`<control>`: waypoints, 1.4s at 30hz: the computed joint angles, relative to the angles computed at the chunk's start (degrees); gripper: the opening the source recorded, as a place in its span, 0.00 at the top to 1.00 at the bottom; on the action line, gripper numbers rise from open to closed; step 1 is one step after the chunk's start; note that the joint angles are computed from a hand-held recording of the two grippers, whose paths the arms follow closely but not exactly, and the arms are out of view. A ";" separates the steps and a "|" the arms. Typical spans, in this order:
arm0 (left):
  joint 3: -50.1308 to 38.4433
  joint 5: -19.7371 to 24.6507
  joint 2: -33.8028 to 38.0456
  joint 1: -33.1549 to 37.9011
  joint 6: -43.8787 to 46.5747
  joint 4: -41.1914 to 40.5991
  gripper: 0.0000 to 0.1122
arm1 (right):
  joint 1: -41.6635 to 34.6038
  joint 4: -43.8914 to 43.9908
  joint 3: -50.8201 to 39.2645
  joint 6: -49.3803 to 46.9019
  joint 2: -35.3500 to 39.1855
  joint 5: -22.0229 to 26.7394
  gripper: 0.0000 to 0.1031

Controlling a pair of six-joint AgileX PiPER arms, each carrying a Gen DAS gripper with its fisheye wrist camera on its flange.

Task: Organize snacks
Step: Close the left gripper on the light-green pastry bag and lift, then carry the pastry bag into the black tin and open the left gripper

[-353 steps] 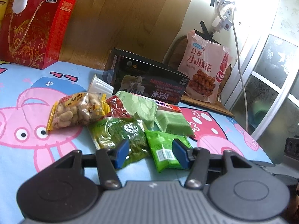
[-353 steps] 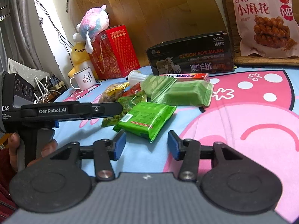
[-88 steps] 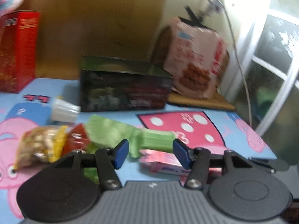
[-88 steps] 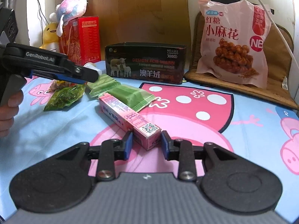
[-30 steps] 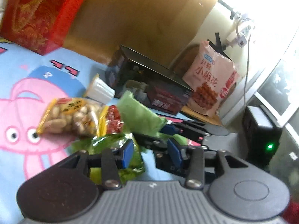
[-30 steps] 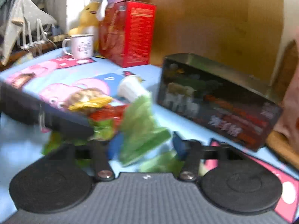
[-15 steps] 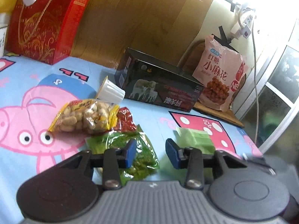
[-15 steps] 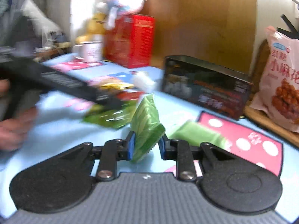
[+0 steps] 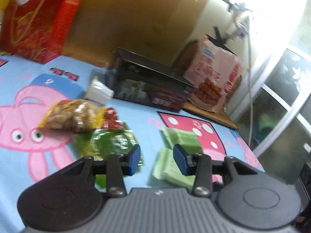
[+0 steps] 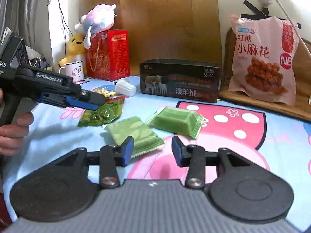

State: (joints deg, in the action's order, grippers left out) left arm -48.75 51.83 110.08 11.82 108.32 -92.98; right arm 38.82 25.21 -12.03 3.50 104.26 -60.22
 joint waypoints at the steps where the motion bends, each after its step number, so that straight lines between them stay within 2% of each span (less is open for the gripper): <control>1: 0.00 -0.51 -0.18 -0.97 0.36 -0.10 0.64 | 0.42 -0.13 0.13 0.18 0.11 -0.14 0.48; 4: -1.67 -2.37 0.77 -4.24 -0.77 0.92 0.64 | 2.76 0.01 0.08 -0.29 0.49 0.54 0.46; 7: -4.27 -5.58 2.98 -7.30 -4.85 4.11 0.64 | 5.50 2.96 -1.82 -2.02 1.52 3.24 0.47; 10: -3.00 -5.28 3.51 -7.66 -2.02 2.34 0.65 | 4.55 3.41 -4.18 -2.90 2.17 6.40 0.49; 11: -3.42 -4.35 3.69 -7.42 -3.26 3.95 0.66 | 3.92 2.33 -4.14 -1.90 2.29 5.76 0.54; 12: -4.47 -2.39 4.39 -6.74 -5.64 6.37 0.69 | 2.89 0.69 -4.27 -0.84 2.37 5.56 0.68; 13: -4.53 -1.63 4.47 -6.35 -6.57 6.79 0.69 | 1.75 -0.78 -4.81 -0.22 2.25 6.61 0.71; 16: -3.76 -1.91 3.23 -5.87 -6.20 6.16 0.69 | 2.66 1.65 -6.40 -2.32 2.49 7.19 0.73; 21: -6.99 1.11 1.44 -4.58 -9.10 6.01 0.69 | 2.73 3.07 -7.29 -5.96 0.31 5.15 0.73; 26: -17.18 -1.05 3.38 -7.86 -16.10 5.76 0.68 | -5.42 -2.03 -12.20 -10.34 -1.96 7.89 0.74; 30: -28.92 -5.28 8.33 -11.39 -23.50 6.77 0.68 | -15.26 -11.24 -20.82 -7.64 -0.38 14.14 0.75; 34: -41.08 -8.78 14.58 -13.84 -32.62 10.38 0.68 | -20.22 -14.89 -30.32 -6.83 3.21 20.09 0.75; 39: -53.04 -12.89 21.27 -15.85 -44.77 19.42 0.67 | -24.00 -16.79 -40.70 -4.21 9.63 25.54 0.74; 40: -54.51 -12.62 22.03 -15.66 -46.90 21.32 0.67 | -23.86 -14.42 -42.01 -6.03 10.75 25.52 0.74; 42: -53.80 -10.75 22.11 -13.71 -44.94 18.98 0.67 | -23.67 -10.59 -42.82 -8.70 11.63 24.95 0.74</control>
